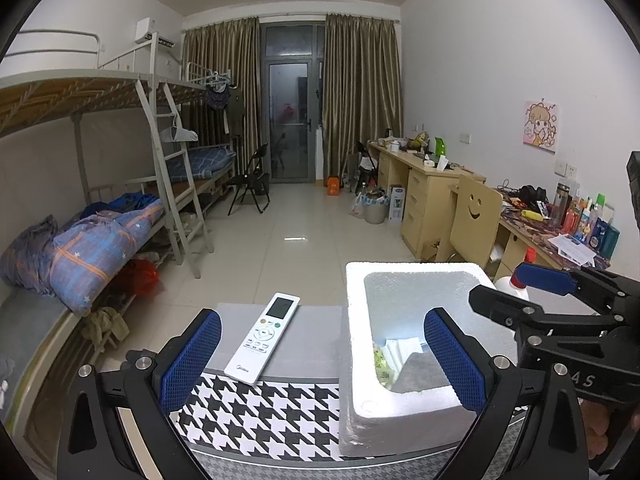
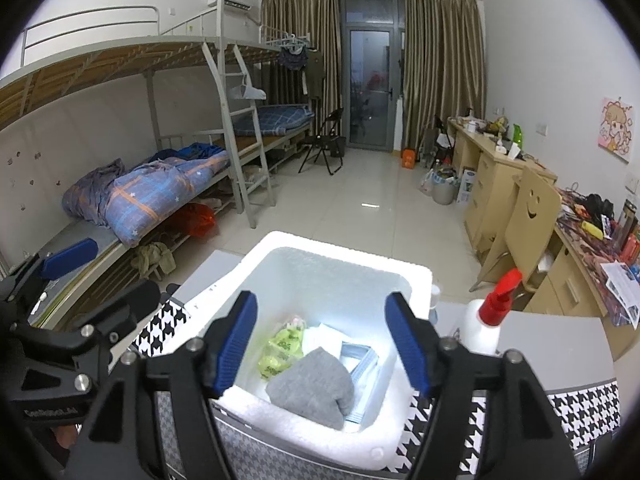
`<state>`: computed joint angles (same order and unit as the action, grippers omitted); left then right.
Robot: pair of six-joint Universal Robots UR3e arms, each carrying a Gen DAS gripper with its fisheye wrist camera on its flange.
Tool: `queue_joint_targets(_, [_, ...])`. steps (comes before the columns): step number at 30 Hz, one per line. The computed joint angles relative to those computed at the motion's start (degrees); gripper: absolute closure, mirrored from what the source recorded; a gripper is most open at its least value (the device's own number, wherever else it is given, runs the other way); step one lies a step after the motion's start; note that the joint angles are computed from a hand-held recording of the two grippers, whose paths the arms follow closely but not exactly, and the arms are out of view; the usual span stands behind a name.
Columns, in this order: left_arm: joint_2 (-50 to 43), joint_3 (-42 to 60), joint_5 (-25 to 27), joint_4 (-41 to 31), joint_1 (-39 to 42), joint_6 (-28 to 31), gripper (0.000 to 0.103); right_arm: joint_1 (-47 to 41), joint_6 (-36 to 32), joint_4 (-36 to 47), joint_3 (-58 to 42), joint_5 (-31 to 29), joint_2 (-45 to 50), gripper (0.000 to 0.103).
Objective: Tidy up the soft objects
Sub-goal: 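Withdraw both open tools up and away from the foam box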
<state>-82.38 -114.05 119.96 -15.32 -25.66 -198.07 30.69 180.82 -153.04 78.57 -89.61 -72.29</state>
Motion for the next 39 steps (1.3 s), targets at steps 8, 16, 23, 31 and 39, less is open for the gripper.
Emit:
queue_joint_targets(8, [0.32, 0.39, 2.52, -0.30, -2.67, -0.81, 0.001, 0.41, 0.80, -1.01, 2.29, -0.85, -3.04, 0.031])
queue_joint_targets(16, [1.00, 1.92, 6.64, -2.74, -7.04, -2.16, 0.001, 0.56, 1.31, -4.11, 7.69, -0.58, -7.71, 0.023])
queue_joint_targets(23, [1.52, 2.86, 10.44, -4.71, -11.13, -3.71, 0.001, 0.87, 1.55, -5.54, 11.75, -0.94, -11.66, 0.021])
queue_joint_targets(31, [2.64, 3.13, 14.43, -6.80, -15.48, -6.36, 0.001, 0.61, 1.61, -7.48, 17.27, -0.91, -16.67, 0.020])
queue_joint_targets(39, [1.37, 4.63, 19.45, -8.74, -21.08, -9.27, 0.001, 0.70, 1.44, -9.76, 23.33, -1.42, -21.69, 0.019])
